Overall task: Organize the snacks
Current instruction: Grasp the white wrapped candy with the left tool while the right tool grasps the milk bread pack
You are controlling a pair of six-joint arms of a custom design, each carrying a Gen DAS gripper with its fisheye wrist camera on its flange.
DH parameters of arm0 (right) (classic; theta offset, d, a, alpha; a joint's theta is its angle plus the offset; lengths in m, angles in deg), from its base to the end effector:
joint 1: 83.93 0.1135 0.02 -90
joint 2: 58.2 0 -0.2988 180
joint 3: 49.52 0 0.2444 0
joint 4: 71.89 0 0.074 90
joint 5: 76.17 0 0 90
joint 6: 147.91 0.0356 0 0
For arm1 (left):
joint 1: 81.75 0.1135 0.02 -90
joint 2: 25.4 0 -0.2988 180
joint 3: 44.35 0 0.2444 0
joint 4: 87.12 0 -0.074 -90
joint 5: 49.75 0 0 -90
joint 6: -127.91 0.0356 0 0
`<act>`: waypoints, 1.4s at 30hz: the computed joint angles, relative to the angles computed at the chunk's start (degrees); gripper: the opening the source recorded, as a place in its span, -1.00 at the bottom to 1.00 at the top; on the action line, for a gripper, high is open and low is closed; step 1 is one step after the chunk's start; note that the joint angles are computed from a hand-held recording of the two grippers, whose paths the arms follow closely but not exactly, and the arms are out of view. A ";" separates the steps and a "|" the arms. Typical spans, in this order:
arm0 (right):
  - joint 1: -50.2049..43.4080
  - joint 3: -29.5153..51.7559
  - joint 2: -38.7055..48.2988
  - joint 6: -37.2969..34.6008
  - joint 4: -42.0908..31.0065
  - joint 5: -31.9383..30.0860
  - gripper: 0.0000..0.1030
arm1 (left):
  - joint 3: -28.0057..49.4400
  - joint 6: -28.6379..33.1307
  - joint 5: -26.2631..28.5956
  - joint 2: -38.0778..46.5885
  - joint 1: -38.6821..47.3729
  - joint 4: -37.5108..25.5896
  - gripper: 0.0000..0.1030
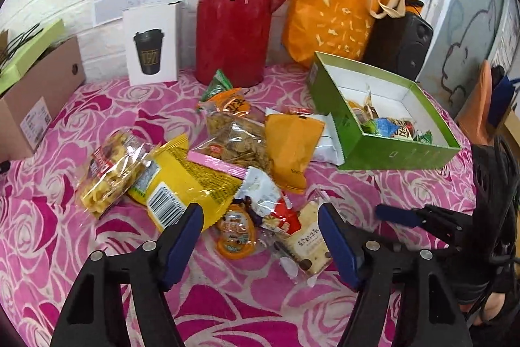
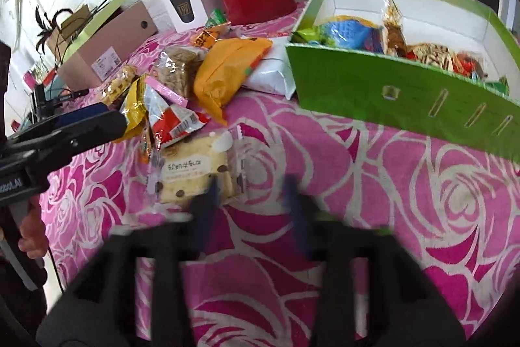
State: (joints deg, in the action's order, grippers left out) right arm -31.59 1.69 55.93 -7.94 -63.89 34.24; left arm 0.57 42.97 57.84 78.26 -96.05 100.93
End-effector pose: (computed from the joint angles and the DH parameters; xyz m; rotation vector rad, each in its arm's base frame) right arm 0.2024 0.2419 0.0807 0.0894 2.4718 0.3291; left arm 0.2743 -0.0810 0.1114 0.5446 2.3889 -0.4477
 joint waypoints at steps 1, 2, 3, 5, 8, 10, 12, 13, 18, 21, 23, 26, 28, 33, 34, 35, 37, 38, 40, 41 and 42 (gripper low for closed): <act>0.29 1.73 1.16 -1.06 -0.33 0.31 0.65 | -0.45 -0.01 0.34 -0.45 0.95 0.15 0.45; 0.11 3.13 2.13 -2.13 -0.64 -0.45 0.65 | -1.03 0.25 0.58 -1.00 2.09 0.34 0.45; -0.24 6.13 3.81 -3.11 -2.59 -2.37 0.65 | -1.58 0.57 0.58 -1.57 3.32 0.41 0.45; -0.19 9.91 6.36 -3.72 -4.93 -4.13 0.66 | -2.02 1.32 0.55 -2.08 5.61 0.10 0.45; 1.47 16.62 10.07 -5.47 -10.00 -1.38 0.89 | -1.95 2.03 0.56 -2.10 8.94 -0.66 0.42; 1.70 19.56 11.22 -5.65 -14.72 -0.21 0.77 | -1.01 2.46 0.86 -1.20 10.36 -1.69 0.42; 2.08 19.03 10.30 -6.17 -15.74 1.45 0.27 | 0.13 2.62 3.05 -0.31 11.30 -2.86 0.42; 1.56 16.86 9.10 -5.89 -13.53 0.13 0.23 | 0.25 2.54 3.58 -0.27 11.22 -2.82 0.42; 0.88 6.26 4.22 -1.17 -6.27 -1.10 0.20 | 0.59 2.38 3.10 -0.21 7.07 -2.05 0.42; 1.66 0.97 1.51 2.77 -4.11 -0.07 0.20 | 1.43 2.37 1.47 0.85 2.70 -1.63 0.42; 1.80 -2.49 -0.02 4.93 -2.29 0.37 0.20 | 2.67 1.78 0.13 2.34 -0.12 -1.53 0.42; 1.53 -6.05 -1.00 6.99 1.40 0.12 0.21 | 5.85 0.51 -0.21 5.36 -3.61 -3.18 0.43; 1.52 -6.84 -1.22 7.28 2.10 0.22 0.21 | 7.44 0.56 -0.34 7.24 -5.47 -3.65 0.33; 1.92 -6.33 -0.53 7.05 1.84 1.12 0.22 | 9.48 1.26 -3.10 9.42 -7.06 -4.47 0.10; 2.00 -6.36 -0.35 7.09 2.01 1.31 0.22 | 9.85 1.37 -2.53 9.36 -6.81 -5.22 0.10; 2.06 -6.44 -0.24 7.22 2.15 1.46 0.23 | 10.32 1.67 -1.58 9.31 -6.63 -6.44 0.10; 2.12 -6.07 -0.11 7.65 1.81 1.72 0.23 | 10.19 2.23 -1.27 8.89 -6.95 -7.19 0.12; 2.14 -6.00 -0.10 7.73 1.73 1.80 0.23 | 9.60 2.68 -1.81 8.53 -7.50 -6.67 0.12; 2.15 -6.03 -0.04 7.82 1.93 1.89 0.23 | 9.12 3.66 -3.36 8.91 -8.49 -5.23 0.13; 2.17 -5.97 0.01 7.87 1.94 1.95 0.23 | 9.44 3.64 -5.54 9.77 -9.27 -4.79 0.14; 2.24 -6.07 0.01 7.92 2.08 2.01 0.23 | 10.23 3.93 -6.66 10.93 -9.75 -5.17 0.14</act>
State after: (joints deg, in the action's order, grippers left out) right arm -29.35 -4.37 55.94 -0.02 -61.81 36.25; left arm 10.80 46.89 51.18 89.19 -105.80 95.77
